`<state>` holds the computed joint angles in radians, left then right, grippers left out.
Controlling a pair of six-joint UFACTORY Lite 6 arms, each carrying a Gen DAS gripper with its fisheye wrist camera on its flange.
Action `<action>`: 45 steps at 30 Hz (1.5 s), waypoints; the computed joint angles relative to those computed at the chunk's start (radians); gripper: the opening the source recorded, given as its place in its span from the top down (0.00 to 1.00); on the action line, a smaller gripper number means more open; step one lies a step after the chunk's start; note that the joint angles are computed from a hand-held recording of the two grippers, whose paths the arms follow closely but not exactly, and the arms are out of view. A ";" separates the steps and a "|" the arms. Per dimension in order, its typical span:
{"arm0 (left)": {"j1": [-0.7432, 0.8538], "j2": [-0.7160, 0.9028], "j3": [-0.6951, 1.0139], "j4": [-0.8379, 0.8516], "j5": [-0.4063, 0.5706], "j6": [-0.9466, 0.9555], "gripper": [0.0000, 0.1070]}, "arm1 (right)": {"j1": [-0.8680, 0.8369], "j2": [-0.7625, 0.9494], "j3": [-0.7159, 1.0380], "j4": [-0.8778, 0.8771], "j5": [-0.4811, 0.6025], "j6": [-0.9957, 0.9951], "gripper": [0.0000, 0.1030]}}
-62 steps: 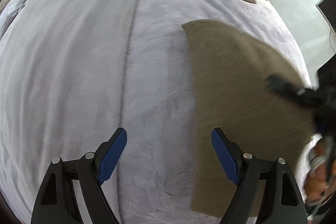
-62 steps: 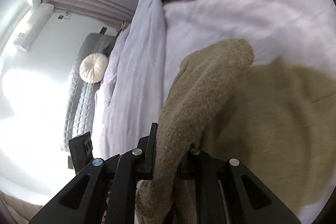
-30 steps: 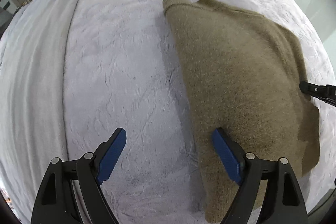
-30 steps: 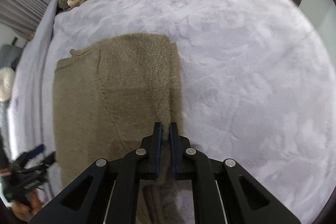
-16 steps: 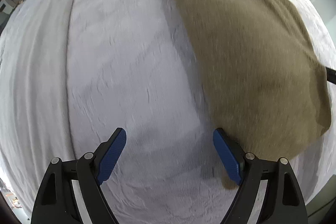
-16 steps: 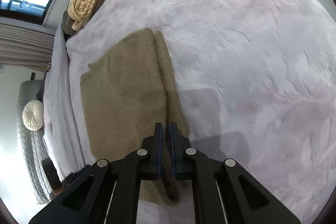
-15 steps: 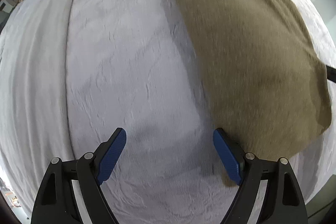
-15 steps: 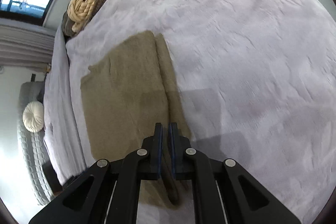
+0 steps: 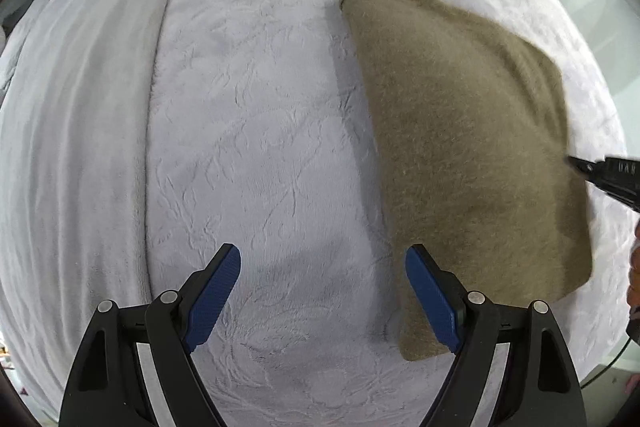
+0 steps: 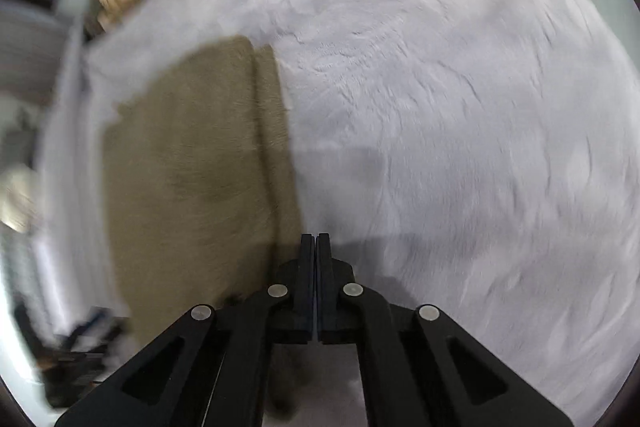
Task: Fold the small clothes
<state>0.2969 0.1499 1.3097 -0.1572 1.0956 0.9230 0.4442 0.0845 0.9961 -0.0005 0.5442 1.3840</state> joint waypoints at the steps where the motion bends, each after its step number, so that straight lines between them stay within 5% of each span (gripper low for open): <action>1: -0.014 -0.007 -0.017 0.024 -0.019 -0.014 0.20 | 0.020 -0.048 -0.031 -0.019 -0.011 0.055 0.94; 6: -0.030 -0.058 -0.069 -0.006 0.000 0.010 0.20 | 0.151 -0.115 -0.007 -0.092 -0.003 0.204 0.89; 15: -0.160 -0.178 -0.303 0.167 -0.132 -0.115 0.20 | 0.264 0.112 0.266 -0.077 0.150 0.136 0.86; 21: -0.089 -0.185 -0.252 0.130 -0.061 -0.056 0.20 | 0.240 0.135 0.179 0.056 0.101 0.070 0.86; 35: -0.020 -0.210 -0.133 0.078 0.095 0.020 0.20 | 0.319 0.077 0.227 -0.029 0.181 0.279 0.86; 45: 0.070 -0.058 0.167 0.099 0.264 0.085 0.20 | 0.339 0.120 0.297 -0.034 0.202 0.286 0.78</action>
